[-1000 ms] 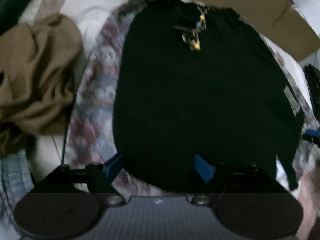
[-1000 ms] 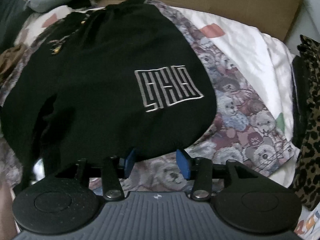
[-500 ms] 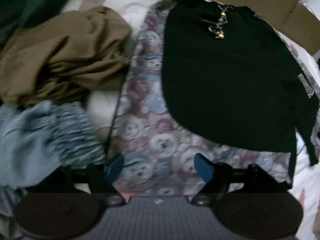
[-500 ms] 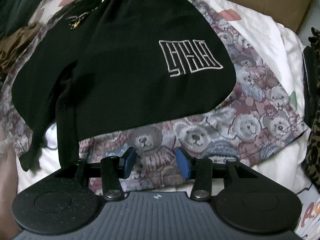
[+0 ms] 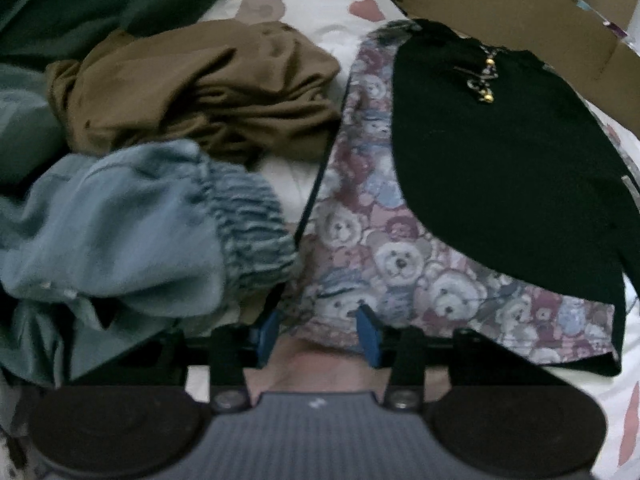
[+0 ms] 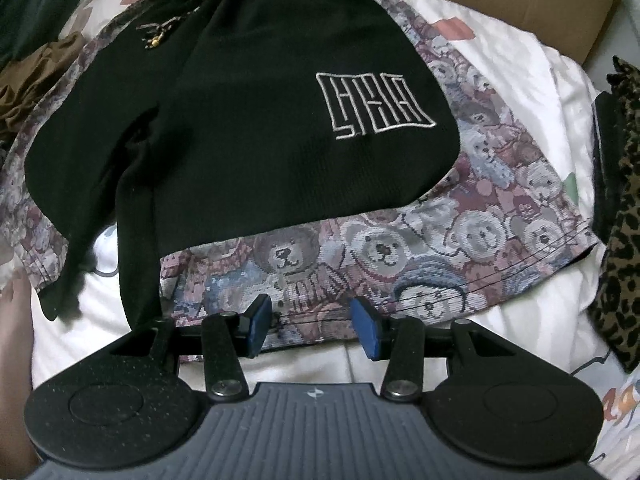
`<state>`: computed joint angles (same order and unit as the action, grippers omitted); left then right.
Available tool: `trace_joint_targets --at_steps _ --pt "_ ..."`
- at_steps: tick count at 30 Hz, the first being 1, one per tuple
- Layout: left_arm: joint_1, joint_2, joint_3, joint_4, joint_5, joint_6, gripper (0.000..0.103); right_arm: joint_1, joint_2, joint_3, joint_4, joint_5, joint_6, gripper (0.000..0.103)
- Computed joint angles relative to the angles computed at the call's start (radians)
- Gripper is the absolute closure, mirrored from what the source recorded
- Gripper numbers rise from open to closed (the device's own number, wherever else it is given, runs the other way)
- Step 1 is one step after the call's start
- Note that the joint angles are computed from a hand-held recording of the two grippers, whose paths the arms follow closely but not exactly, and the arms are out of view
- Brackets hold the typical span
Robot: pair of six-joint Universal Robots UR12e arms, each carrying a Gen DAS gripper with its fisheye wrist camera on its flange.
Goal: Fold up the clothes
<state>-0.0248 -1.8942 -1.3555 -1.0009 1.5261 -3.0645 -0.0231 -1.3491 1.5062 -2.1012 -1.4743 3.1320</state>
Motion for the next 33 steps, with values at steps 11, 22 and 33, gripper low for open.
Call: trace_joint_targets --at_steps 11,22,33 --pt "0.019 -0.003 -0.032 0.046 0.021 -0.062 0.05 0.004 0.009 -0.016 0.0 -0.043 -0.01 0.052" --pt "0.04 0.014 -0.112 0.194 -0.03 -0.01 0.05 0.008 0.012 -0.023 0.017 -0.054 -0.024 0.052" --pt "0.056 0.029 -0.138 0.22 -0.054 0.0 0.062 0.008 0.013 -0.026 0.025 -0.036 -0.028 0.052"
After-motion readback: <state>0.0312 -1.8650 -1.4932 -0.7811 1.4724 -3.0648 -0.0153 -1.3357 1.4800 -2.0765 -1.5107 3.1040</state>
